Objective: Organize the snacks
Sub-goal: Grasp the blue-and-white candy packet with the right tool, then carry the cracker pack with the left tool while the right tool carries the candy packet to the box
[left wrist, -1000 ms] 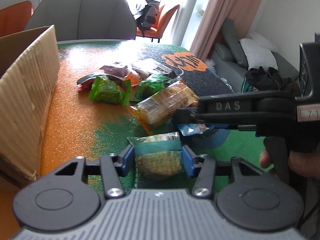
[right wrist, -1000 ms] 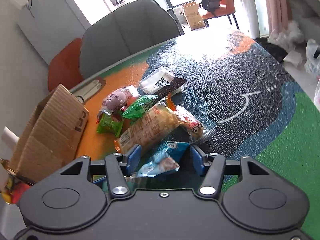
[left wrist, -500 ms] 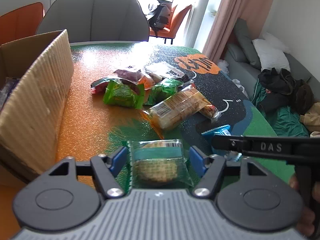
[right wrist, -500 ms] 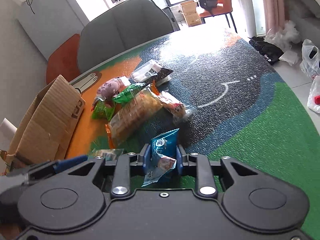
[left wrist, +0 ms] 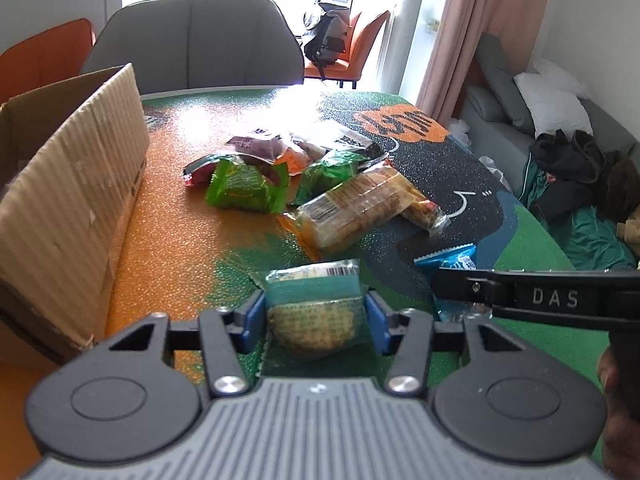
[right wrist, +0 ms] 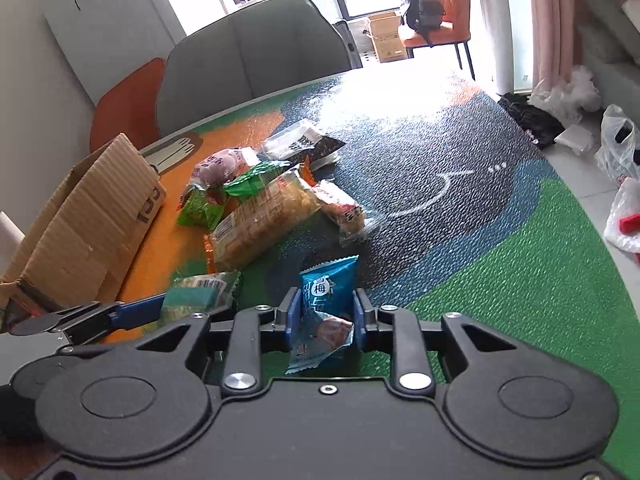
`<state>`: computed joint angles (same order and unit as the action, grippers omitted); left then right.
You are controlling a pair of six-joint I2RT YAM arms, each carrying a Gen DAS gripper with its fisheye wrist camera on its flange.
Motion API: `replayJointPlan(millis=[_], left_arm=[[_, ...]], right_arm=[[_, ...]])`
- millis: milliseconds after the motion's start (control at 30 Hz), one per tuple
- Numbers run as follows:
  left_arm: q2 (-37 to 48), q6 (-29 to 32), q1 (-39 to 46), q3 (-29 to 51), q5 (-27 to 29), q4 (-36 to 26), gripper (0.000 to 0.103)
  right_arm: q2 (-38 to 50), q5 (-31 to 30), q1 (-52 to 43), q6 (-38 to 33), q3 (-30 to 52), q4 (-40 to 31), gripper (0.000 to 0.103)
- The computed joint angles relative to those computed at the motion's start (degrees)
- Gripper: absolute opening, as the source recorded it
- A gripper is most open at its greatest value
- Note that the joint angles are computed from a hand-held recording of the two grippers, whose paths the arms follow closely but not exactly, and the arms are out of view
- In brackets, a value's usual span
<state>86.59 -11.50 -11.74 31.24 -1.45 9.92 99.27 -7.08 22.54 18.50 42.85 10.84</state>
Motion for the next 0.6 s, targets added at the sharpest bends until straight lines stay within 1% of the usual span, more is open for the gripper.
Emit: replayJointPlan(millis=[100, 200, 400, 600], left_arm=[[-2.62, 0.19, 0.36, -1.4, 0.41, -0.03, 0.05], [-6.04, 0.38, 0.83, -1.72, 0.51, -1.71, 0.05], [-14.35, 1.33, 3.53, -1.35, 1.86, -6.93, 0.05], [-21.97, 3.05, 7.63, 0.14, 3.58, -12.64, 0.05]], right_arm=[[-1.39, -0.7, 0.02, 0.59, -1.28, 1.05, 0.025], [-2.86, -1.36, 0.16, 1.2, -1.73, 1.22, 0.024], [-6.58, -1.19, 1.92, 1.7, -1.22, -0.05, 0.024], [-8.62, -0.9, 4.51, 2.65, 1.38, -1.31, 0.024]])
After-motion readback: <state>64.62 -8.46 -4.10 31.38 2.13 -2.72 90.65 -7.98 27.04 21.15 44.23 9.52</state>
